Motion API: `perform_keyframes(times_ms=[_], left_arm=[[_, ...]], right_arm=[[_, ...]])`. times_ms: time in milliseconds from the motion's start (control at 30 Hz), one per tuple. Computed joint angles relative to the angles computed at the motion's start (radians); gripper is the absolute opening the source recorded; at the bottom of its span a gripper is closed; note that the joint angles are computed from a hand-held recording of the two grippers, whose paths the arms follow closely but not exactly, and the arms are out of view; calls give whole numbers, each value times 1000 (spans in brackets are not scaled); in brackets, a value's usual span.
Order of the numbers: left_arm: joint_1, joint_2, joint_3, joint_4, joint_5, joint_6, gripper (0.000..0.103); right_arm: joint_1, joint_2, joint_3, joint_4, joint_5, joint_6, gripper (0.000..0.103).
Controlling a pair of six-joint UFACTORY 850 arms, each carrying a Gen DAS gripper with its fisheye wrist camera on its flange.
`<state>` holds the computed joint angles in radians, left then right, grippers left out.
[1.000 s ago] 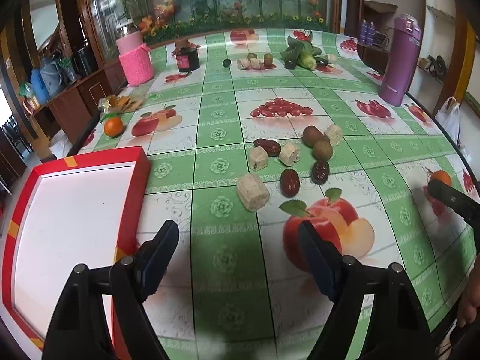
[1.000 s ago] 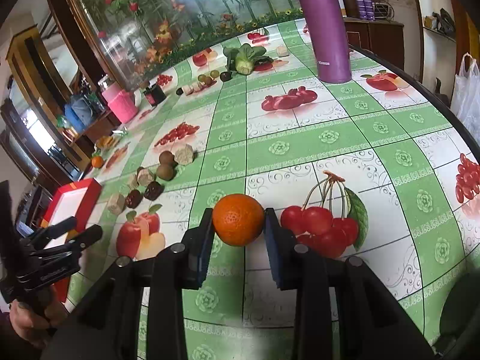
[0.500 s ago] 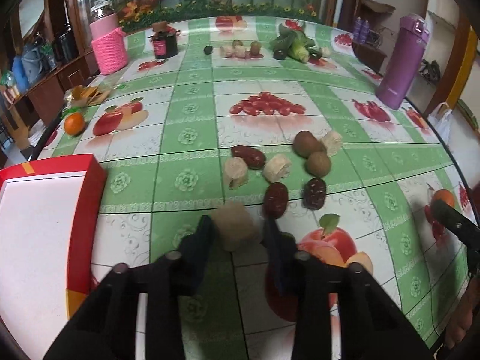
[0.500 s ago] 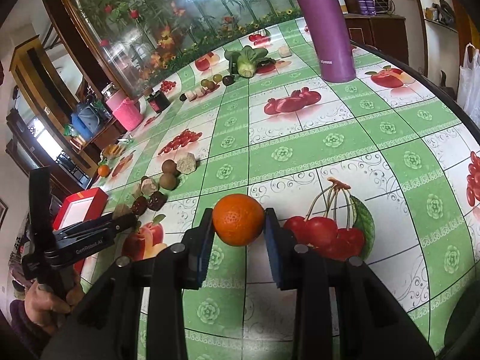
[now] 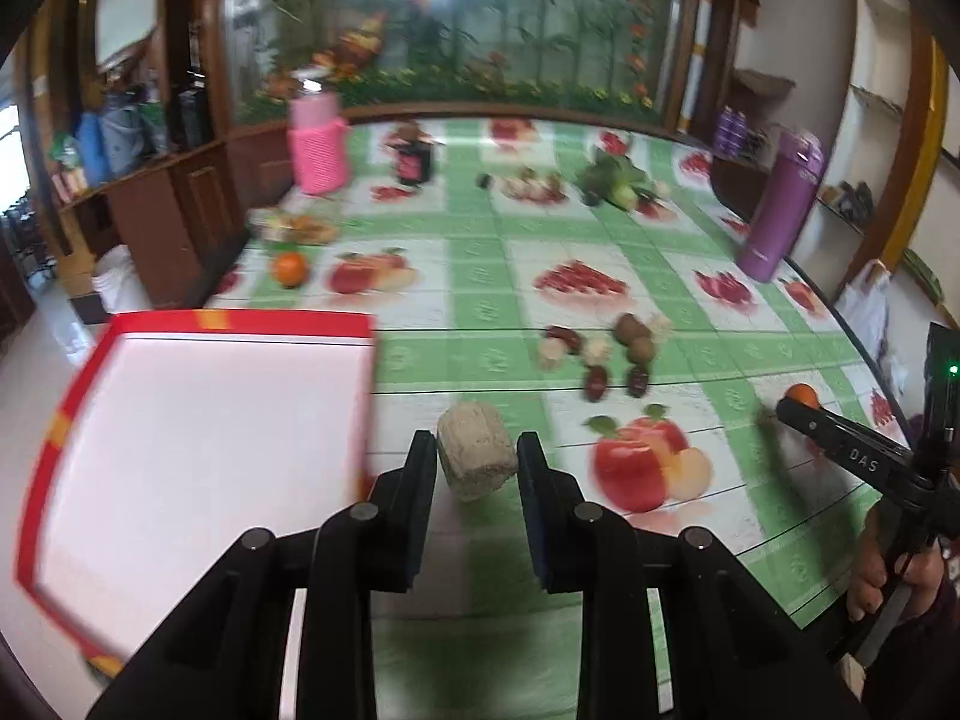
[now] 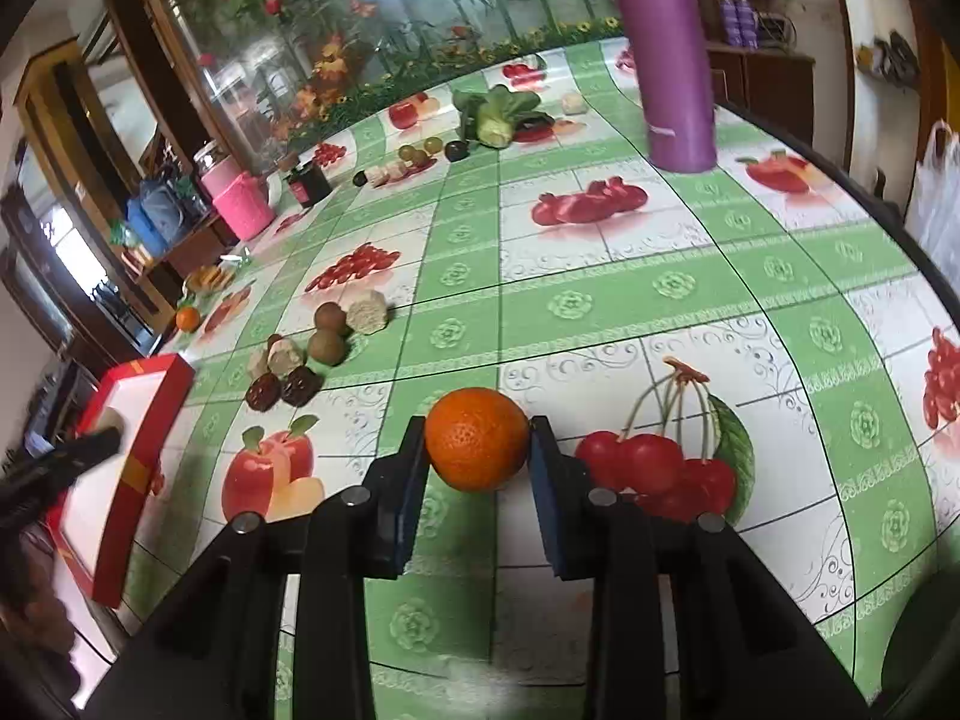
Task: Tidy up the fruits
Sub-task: 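Carry cake and orange into the red-rimmed tray and open both tools, then move both open tools from the tray back over the table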
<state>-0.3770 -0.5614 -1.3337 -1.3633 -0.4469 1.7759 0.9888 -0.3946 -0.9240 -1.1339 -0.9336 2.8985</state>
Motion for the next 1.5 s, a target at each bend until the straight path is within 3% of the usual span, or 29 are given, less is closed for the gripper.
perform_keyframes(times_ms=[133,467,700,1000,1133,1233,1333,1400,1500], left_arm=[[61,9,8,-62,65,62,27],[168,-67,-55,16,91,-46,27],[195,-98,-85,3,115,-35,27],[220,-125,-119,75,131,-104,28],[229,-120,-108,46,143,-71,57],[236,-113,-103,7,143,-36,59],[239,-107,-94,-40,154,8,63],[236,-112,-98,-36,169,5,63],[232,-116,-98,-23,186,-2,63]], right_arm=[[-9,-42,-67,-127,51,37,34],[-69,-281,-488,-214,176,-345,35],[-96,-442,-765,-121,261,-619,35],[-127,-582,-989,102,343,-939,35],[-131,-596,-1010,160,351,-1001,37],[-118,-559,-952,77,340,-914,49],[-96,-485,-828,-109,313,-701,57],[-86,-452,-773,-134,277,-630,70],[-92,-417,-703,-153,270,-526,75]])
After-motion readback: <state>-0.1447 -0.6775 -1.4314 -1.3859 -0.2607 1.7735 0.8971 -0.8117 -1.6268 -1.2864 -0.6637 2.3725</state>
